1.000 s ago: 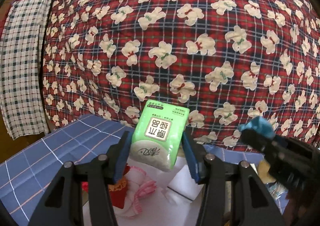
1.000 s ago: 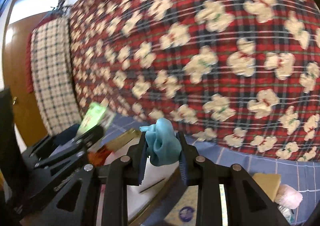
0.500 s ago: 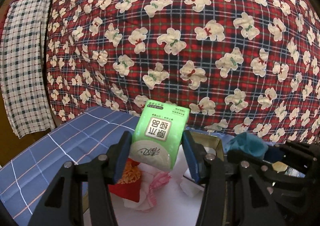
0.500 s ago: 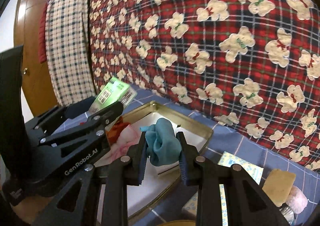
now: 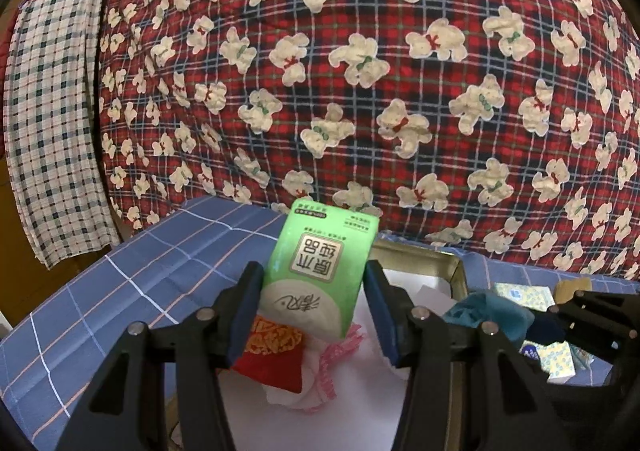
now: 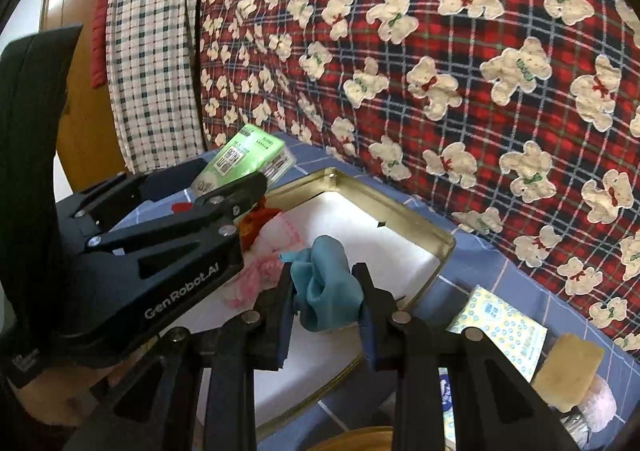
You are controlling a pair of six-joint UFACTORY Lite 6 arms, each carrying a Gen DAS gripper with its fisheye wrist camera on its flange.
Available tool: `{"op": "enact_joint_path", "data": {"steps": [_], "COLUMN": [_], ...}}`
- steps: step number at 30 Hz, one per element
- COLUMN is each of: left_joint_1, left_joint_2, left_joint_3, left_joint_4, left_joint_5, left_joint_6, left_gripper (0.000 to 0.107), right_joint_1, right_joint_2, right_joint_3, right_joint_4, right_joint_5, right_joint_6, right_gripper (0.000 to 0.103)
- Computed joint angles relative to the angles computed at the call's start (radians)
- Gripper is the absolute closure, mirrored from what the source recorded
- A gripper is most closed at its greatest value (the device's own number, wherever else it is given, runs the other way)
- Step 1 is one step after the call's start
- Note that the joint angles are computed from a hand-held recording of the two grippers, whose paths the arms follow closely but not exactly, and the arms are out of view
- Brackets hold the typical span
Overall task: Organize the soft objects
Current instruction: 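Lower both tools into the tray and open them to release the cloth and pack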
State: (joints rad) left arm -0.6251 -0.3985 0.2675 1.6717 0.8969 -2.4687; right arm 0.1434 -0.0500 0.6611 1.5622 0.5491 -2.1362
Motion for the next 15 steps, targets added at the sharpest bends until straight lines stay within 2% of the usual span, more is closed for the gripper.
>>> {"op": "enact_joint_path", "data": {"steps": [9,10,13,15], "left_joint_1": [0.005,0.008,0.004,0.001], "left_joint_2": [-0.012,-0.015,-0.028,-0.044], "left_joint_3": [-0.009,-0.012,-0.019,-0.029], "left_joint_4": [-0.001,0.001,-0.008,-0.007], "left_joint_5": [-0.011,-0.015,-0.001,0.004], "left_joint_6": [-0.006,-0.009,-0.010,-0.012], "left_gripper": [0.054,0.051,0.049,0.047], "right_joint_1": [0.032,0.033,0.019,0.013], "right_joint_2": [0.018,0.019,0.025,0.024], "right_joint_3": [0.003,0.001,0.004,0.006], "right_joint_4": [-0.079,-0.075,-0.080,-0.097], "right_joint_5": [-0.005,-0.006,0.022,0.040], "right_joint_6": [0.047,0.043,0.047,0.064], "right_gripper": [0.069,0.067,0.050,0.048]}}
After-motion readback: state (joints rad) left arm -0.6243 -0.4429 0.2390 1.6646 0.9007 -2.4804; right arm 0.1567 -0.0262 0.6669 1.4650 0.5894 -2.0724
